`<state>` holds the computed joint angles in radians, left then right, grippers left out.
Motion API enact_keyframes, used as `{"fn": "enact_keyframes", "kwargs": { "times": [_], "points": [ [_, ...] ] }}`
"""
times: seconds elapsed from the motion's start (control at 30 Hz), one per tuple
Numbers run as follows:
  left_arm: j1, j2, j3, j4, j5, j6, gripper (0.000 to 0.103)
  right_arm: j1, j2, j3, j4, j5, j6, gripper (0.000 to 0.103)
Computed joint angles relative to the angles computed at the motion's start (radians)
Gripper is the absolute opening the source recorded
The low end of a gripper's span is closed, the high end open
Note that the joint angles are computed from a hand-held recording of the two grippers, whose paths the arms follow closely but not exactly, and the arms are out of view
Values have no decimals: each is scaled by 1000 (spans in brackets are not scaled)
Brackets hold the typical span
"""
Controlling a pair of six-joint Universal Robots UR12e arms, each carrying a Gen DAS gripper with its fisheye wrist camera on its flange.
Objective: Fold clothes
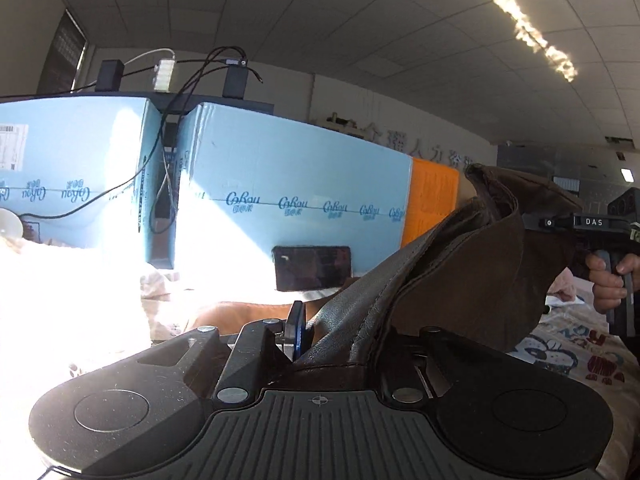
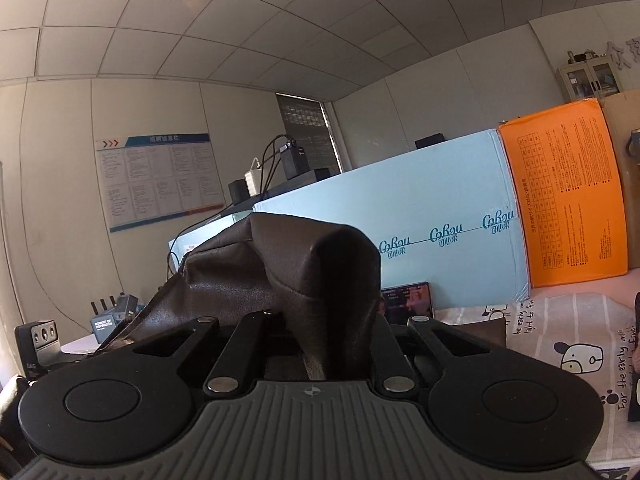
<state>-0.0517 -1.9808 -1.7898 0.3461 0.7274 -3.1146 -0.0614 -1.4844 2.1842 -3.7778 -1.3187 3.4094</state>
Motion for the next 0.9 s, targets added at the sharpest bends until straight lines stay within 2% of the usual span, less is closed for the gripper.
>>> {"fn": "enact_keyframes", "kwargs": {
  "times": [0.1,0.27,0.4,0.43,0.5,0.6,0.67,0.7,0.73,0.77,0.83,0.9],
  "points": [
    [-14,-18,35,-67,30,-77,14,-6,35,-54,56,-3,17,9],
    [-32,-25,98,-276,84,-88,20,-25,76,-122,209,-19,80,9],
    [-44,-42,148,-377,115,-107,26,-42,101,-145,312,-38,141,9],
    [-48,-46,156,-379,139,-124,30,-44,106,-149,335,-41,159,9],
    [-53,-56,172,-383,173,-164,59,-50,120,-152,356,-54,192,9],
    [-48,-73,185,-378,149,-228,59,-65,139,-145,365,-50,262,11],
    [-44,-76,183,-377,130,-245,59,-70,140,-138,380,-63,311,20],
    [-41,-75,179,-377,121,-242,59,-72,136,-134,384,-70,325,34],
    [-38,-73,173,-368,115,-241,59,-74,132,-129,385,-76,336,44],
    [-37,-70,166,-357,114,-236,62,-76,127,-123,371,-84,347,48],
    [-39,-63,157,-363,131,-203,64,-72,117,-113,362,-110,349,71],
    [-47,-58,154,-376,153,-156,65,-61,101,-103,372,-145,334,73]
  ]
}}
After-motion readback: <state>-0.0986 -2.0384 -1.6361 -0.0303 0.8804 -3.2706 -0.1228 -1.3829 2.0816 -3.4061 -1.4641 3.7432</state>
